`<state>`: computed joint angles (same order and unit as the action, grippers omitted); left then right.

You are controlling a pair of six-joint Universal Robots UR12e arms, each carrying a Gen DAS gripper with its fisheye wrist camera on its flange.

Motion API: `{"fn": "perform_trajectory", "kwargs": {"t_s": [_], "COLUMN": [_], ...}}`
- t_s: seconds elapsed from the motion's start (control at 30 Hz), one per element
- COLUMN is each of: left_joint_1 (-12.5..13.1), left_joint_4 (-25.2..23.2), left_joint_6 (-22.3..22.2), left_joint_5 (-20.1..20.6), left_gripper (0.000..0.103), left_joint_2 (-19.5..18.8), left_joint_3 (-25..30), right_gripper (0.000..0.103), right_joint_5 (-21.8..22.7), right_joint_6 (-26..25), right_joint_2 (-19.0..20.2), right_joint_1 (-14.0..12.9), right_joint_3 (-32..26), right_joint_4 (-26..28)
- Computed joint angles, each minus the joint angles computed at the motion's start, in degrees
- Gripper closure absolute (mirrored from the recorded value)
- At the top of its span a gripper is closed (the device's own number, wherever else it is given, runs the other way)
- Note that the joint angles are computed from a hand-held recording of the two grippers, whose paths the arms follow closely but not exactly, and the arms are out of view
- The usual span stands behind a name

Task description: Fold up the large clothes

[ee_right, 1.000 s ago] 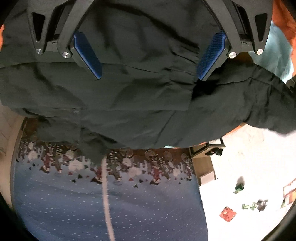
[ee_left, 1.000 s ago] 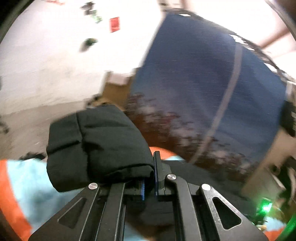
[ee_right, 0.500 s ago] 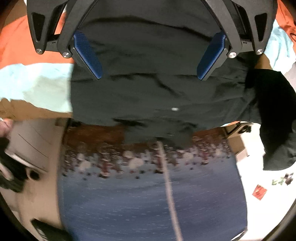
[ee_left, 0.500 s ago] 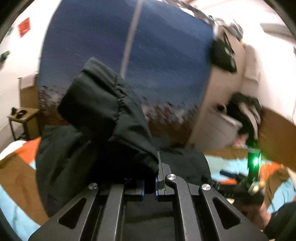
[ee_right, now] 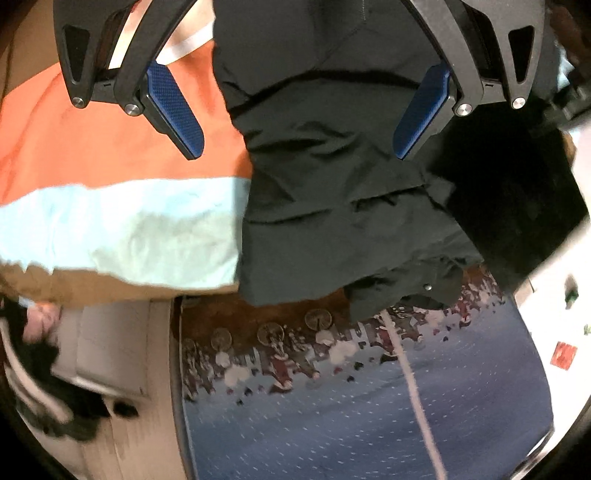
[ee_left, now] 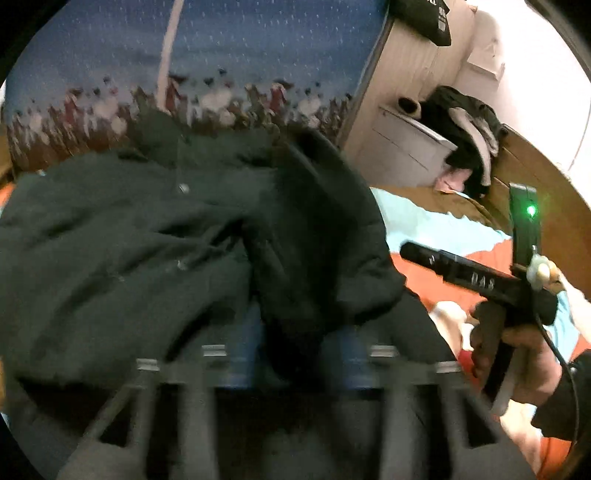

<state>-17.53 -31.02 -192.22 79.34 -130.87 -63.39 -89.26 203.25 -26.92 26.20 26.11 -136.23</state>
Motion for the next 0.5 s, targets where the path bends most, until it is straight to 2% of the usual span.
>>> {"fn": "perform_trajectory", "kwargs": {"t_s": [0.03,0.1,0.2,0.4,0.5], "left_joint_1": [0.3,0.7,0.6,1.4,2.1], "left_joint_4": [1.2,2.5,3.9,6.4,7.1], "left_joint_6": [-0.5,-0.1,0.2,-1.8,-3.4], "left_joint_5": [-1.7,-3.9,-3.8,-3.8,-3.8], "left_gripper": [0.037,0.037,0.034,0.030,0.030], "left_joint_2": [0.1,0.3,0.9,3.7,5.0], "left_joint_3": [-0.6,-1.1,-2.4,-7.9,-10.1], "right_gripper": [0.000,0.000,0.000,0.000,0.000], "right_joint_5": [1.5,4.7,10.7,24.2,29.8], "right_joint_6": [1.3,3.8,7.6,19.4,19.8], "right_joint_2": [-0.1,-0.4,-0.5,1.1,3.5], "right_joint_1": [-0.3,-0.8,-1.6,-3.2,-3.4], "right_joint_3": [0.5,1.6,3.0,3.3,-0.8], "right_joint_4": [-0.6,-2.5,-6.5,-14.8,-13.2]}}
